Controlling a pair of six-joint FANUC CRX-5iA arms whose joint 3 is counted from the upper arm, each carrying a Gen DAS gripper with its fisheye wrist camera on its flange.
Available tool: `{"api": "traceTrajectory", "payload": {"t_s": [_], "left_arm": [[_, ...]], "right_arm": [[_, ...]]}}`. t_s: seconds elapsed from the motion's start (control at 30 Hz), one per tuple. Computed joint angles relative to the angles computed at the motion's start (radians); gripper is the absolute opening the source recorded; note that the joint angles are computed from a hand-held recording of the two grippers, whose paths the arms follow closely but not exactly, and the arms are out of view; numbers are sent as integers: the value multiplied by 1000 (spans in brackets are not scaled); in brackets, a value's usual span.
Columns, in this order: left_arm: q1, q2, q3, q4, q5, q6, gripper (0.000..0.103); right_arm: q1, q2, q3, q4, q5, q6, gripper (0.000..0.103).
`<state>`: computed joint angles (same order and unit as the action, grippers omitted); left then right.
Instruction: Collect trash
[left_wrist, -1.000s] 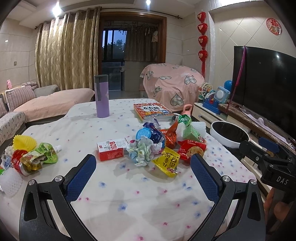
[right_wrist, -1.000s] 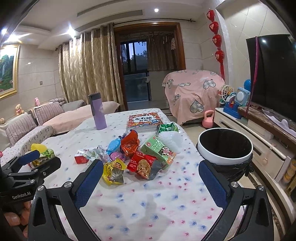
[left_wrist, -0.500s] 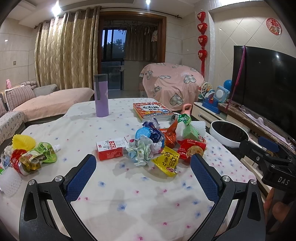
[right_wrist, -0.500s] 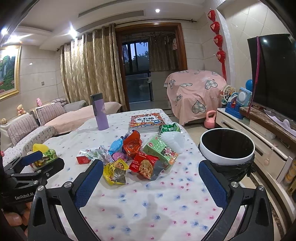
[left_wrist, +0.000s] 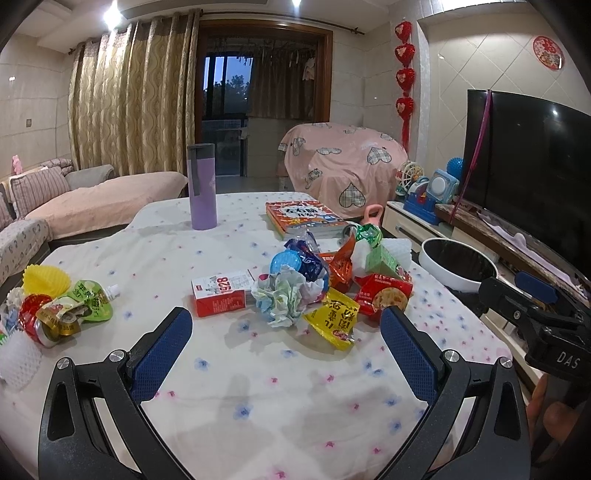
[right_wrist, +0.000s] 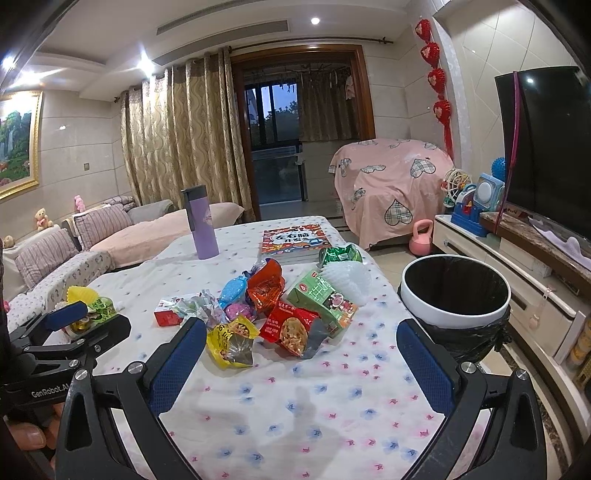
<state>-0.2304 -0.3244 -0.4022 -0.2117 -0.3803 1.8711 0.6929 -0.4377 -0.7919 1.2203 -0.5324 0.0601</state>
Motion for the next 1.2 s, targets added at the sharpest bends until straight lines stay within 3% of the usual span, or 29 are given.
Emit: {"api": "traceTrajectory", "payload": {"t_s": [0.37, 0.9, 1.07, 1.17, 1.2], "left_arm": [[73, 70, -12, 230, -14, -200, 103], [116, 301, 156, 327, -129, -290, 92], [113, 358, 199, 347, -158, -307, 82], [119, 388, 213, 394, -173, -346, 67], [121, 399, 217, 414, -178, -366, 57]], "right_arm": [[-17, 34, 25, -92, 50, 77, 102], [-74, 221, 209, -548, 74, 457, 77], [-94, 293, 290, -710, 47, 598, 64], [-109, 327, 334, -812, 32, 687, 55], [-112, 334, 344, -832, 27, 705, 45]]}}
